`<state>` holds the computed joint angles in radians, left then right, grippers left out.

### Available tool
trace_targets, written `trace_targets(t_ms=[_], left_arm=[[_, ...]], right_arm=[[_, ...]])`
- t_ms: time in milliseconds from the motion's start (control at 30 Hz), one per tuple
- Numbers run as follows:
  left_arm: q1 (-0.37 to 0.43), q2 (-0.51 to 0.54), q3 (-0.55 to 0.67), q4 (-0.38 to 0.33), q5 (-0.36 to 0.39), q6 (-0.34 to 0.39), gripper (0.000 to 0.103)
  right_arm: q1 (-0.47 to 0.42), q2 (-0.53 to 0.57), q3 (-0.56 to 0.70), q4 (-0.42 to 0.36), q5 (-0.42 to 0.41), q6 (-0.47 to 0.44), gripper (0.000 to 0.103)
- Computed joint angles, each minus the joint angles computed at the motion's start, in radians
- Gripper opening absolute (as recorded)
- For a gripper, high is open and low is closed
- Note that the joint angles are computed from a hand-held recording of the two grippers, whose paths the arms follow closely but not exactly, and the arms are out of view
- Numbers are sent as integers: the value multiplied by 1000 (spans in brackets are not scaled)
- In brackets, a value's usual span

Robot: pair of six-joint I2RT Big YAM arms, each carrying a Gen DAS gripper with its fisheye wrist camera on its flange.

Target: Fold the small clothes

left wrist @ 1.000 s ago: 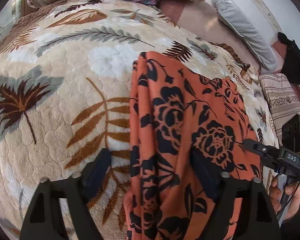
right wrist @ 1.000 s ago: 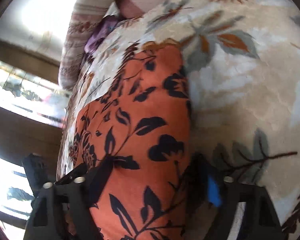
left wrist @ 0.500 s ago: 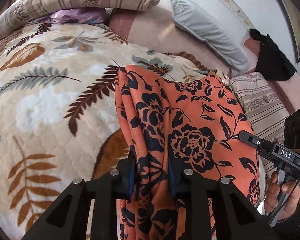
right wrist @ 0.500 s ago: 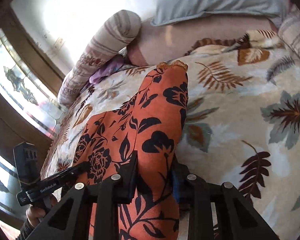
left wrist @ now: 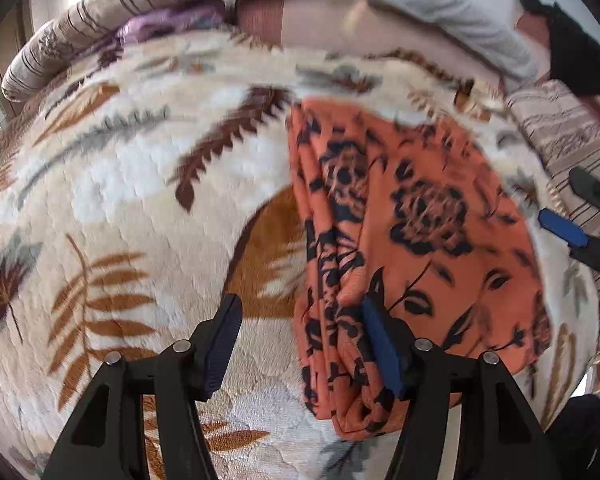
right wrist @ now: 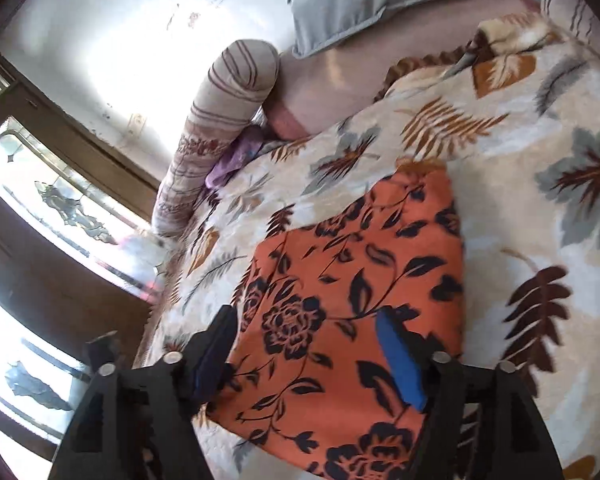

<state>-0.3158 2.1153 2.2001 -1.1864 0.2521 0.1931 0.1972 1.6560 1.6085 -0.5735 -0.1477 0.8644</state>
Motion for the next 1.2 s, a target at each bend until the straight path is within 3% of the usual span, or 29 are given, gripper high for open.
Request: trace_targets(t_ms=[67,100,133,233,300,333,433,467,500,633,767,867,967,1100,1200], left_arm=[[18,-18,-17,9,36,-59,70],[22,-35,-22,14,37,-70,69],[23,-64,-51,51,43,-63,69],[23,-119,-117,119,59,-38,69],[12,-91,-98,68,48,0,69],[3,-70,-91,49,-2,8,72],[12,-42,-72,26,43,-47,74],[11,-48,-72,27,35,-45,74],[8,-58,-83,39,24,-27,74],[8,-55,-84,43,25,3,75],[8,-56,-87,48,19,-7,76],[3,-64,-93,46,2,-13,76],[3,-96,-124,72,-21,-5,76],[7,-116,-140,77,-13,-19,76],[14,-97,-111,39,12,-31,76]], right_arm=[[-14,71,30,-102,-63,45,77],[-15,69,26,-112,-47,75,76],[-12,47,10,-74,-27,79,76],[-14,43,65,-81,14,25,77],[-38,80,118,-59,-35,7,77],[-51,110,146,-47,-54,22,78],[-103,228,251,-168,-18,67,79],[-121,238,244,-153,-53,119,79],[-126,222,211,-99,-58,149,79],[-86,157,193,-86,19,80,79],[-30,86,113,-64,22,12,80],[-27,118,117,-175,9,-17,79],[-14,75,91,-134,41,22,79],[34,16,55,-82,63,-19,80],[50,33,20,-152,68,-4,82]])
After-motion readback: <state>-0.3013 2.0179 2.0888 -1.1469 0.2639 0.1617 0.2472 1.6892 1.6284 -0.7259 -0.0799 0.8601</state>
